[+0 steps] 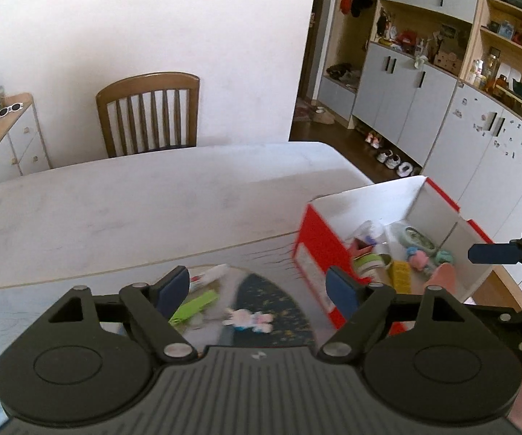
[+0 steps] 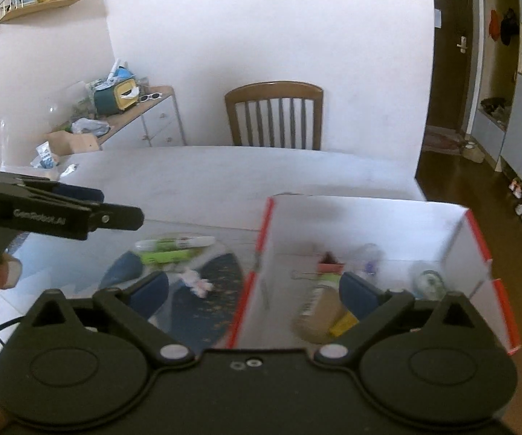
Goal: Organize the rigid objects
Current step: 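Withdraw both tools from the shoebox back toward the mat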
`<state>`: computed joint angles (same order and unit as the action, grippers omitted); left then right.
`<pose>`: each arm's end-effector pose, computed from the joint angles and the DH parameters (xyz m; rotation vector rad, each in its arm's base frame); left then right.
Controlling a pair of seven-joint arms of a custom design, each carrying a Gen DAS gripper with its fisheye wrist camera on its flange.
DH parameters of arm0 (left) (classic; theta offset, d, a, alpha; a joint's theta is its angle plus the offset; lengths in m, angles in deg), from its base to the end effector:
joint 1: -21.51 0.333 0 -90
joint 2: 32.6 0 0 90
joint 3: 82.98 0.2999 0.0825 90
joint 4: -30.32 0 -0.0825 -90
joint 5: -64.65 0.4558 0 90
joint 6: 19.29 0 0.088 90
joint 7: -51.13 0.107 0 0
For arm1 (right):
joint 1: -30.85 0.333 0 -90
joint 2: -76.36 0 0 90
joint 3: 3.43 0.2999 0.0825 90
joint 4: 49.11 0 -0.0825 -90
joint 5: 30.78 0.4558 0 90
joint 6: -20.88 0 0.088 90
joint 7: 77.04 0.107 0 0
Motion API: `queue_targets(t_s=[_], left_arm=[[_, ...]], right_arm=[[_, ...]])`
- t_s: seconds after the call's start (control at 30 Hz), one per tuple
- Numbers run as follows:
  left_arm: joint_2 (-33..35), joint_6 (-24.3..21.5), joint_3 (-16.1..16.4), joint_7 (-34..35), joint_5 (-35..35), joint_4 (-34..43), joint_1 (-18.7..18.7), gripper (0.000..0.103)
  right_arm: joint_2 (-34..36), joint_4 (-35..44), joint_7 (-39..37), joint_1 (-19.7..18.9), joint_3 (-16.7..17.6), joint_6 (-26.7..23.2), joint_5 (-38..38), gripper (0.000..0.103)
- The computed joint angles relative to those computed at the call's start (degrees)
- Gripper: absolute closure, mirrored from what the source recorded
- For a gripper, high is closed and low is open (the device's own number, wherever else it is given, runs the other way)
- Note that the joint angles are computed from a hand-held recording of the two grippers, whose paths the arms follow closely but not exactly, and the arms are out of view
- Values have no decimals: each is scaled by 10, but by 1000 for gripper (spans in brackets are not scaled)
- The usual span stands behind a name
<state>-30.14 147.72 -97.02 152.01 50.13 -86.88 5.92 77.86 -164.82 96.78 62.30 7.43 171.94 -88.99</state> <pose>0.5902 -0.3162 0.4664 -1.3491 2.2233 -1.0547 0.4745 0.4601 0.4455 -1.6879 1.6163 -0.6496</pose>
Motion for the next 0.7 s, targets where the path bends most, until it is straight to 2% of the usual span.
queue_targets(t_s=[0.07,0.17,0.27,0.33,0.53,0.6,0.7], left_arm=[[-1,9,-1,52,-44,-8,7,20],[0,32,-2,120,-89,-22,15,12],[0,37,-8,221,-181,-32,25,11],[3,40,-7,256,-207,-37,27,11],[17,59,-4,285,-206,-55,32,10],[22,47,-1,275,-192,-57,34,10],[27,30,-6,285,-216,-61,42,10]], right_arm=[[23,25,3,5,2,-8,3,2],[59,67,2,21,-2,-28,3,2],[95,110,-15,39,-10,-52,13,2],[116,132,-25,49,-17,-55,24,2],[184,210,-79,71,-39,-55,70,2],[208,239,-99,80,-47,-62,84,2],[245,280,-139,86,-54,-66,119,2]])
